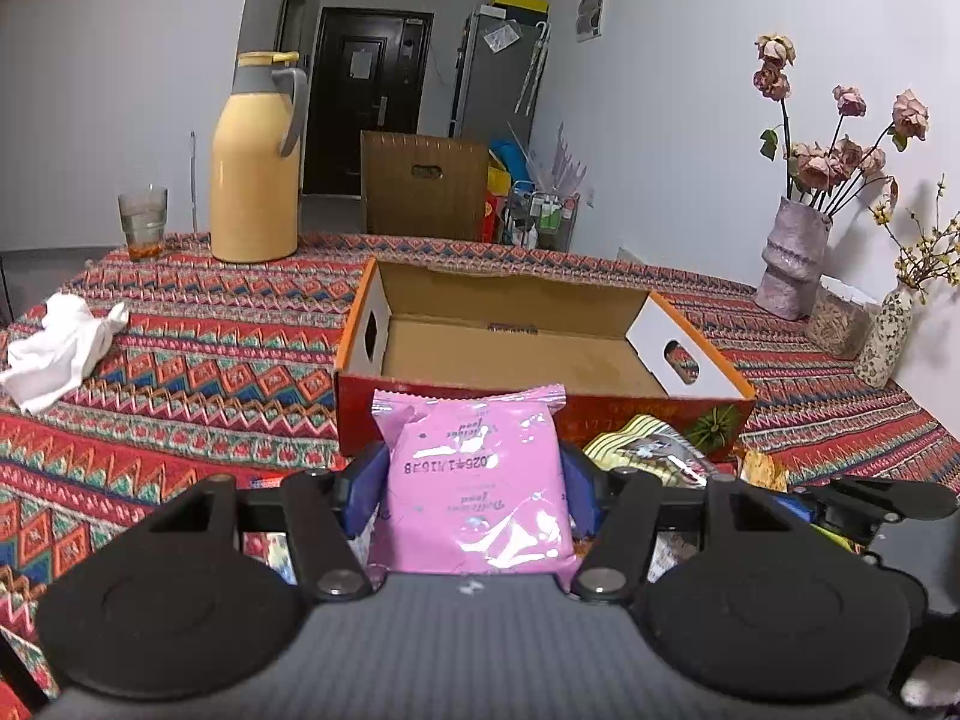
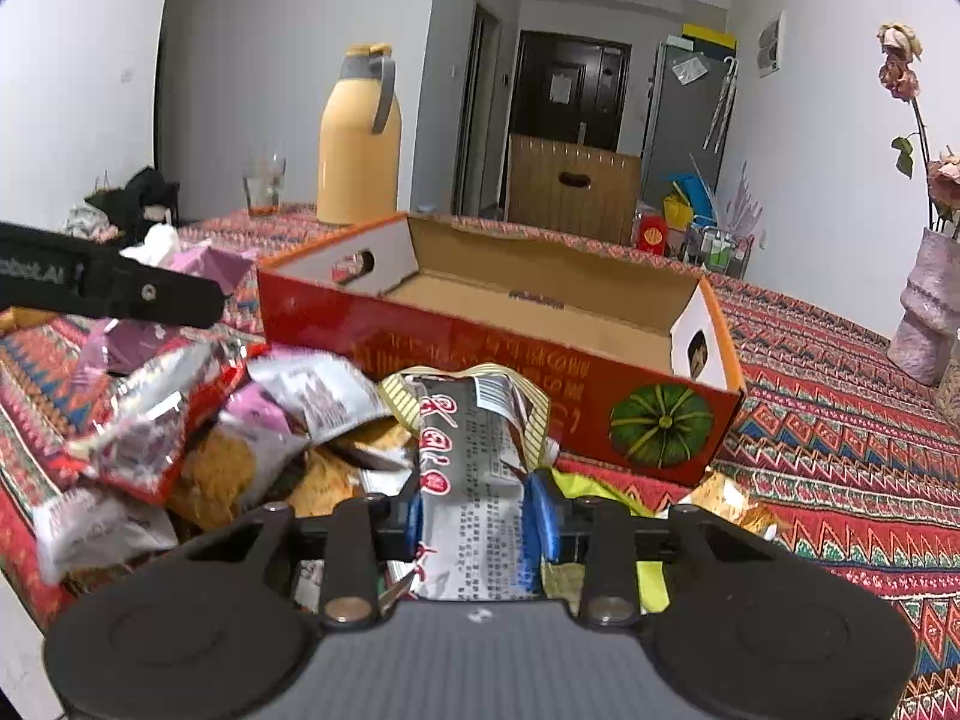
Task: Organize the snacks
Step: 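Lift the pink packet with the left tool while the right tool grasps the silver-red bar, then carry both packets over the box and open both tools to drop them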
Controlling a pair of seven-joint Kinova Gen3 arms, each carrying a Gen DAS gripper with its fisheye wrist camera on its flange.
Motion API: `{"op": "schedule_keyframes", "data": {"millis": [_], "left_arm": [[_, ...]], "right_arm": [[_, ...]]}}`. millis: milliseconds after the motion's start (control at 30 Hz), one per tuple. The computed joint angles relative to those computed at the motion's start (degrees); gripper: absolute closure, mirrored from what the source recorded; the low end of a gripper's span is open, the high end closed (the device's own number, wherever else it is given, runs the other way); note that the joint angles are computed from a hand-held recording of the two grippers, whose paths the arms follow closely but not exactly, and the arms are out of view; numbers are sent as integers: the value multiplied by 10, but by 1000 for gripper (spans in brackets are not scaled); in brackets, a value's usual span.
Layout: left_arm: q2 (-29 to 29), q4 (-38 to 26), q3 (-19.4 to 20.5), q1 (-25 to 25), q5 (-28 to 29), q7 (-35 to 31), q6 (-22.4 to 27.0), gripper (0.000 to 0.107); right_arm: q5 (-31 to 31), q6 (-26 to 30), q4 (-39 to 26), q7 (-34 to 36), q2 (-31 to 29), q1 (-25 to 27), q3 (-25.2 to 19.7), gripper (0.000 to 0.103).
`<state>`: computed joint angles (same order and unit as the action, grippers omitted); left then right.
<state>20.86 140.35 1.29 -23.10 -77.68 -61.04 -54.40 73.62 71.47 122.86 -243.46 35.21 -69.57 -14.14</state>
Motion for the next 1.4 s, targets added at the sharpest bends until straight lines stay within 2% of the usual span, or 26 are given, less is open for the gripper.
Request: {"op": "schedule_keyframes", "data": {"millis": [267, 533, 733, 833, 1000, 1100, 1233, 1400], "left_arm": [[-35, -21, 11, 38, 28, 27, 26, 46], [-51, -76, 35, 114, 81, 66, 108, 46], [-37, -128, 58, 168, 145, 61, 174, 46], [-22, -164, 77, 192, 170, 65, 226, 46], [16, -222, 93, 248, 262, 4, 319, 46], [46, -257, 86, 286, 319, -44, 368, 46], [90, -311, 90, 315, 359, -77, 442, 46], [122, -344, 80, 339, 398, -117, 483, 46]], "right_arm": [[5, 50, 6, -18, -24, -6, 2, 69], [39, 55, 24, -4, -62, 53, 2, 69], [88, -12, 38, 34, -104, 148, 9, 69], [106, -52, 32, 62, -114, 199, 16, 69], [123, -122, 7, 118, -110, 272, 32, 69], [118, -173, -17, 171, -98, 311, 45, 69], [99, -218, -46, 221, -72, 336, 62, 69], [83, -259, -73, 260, -44, 346, 86, 69]]}}
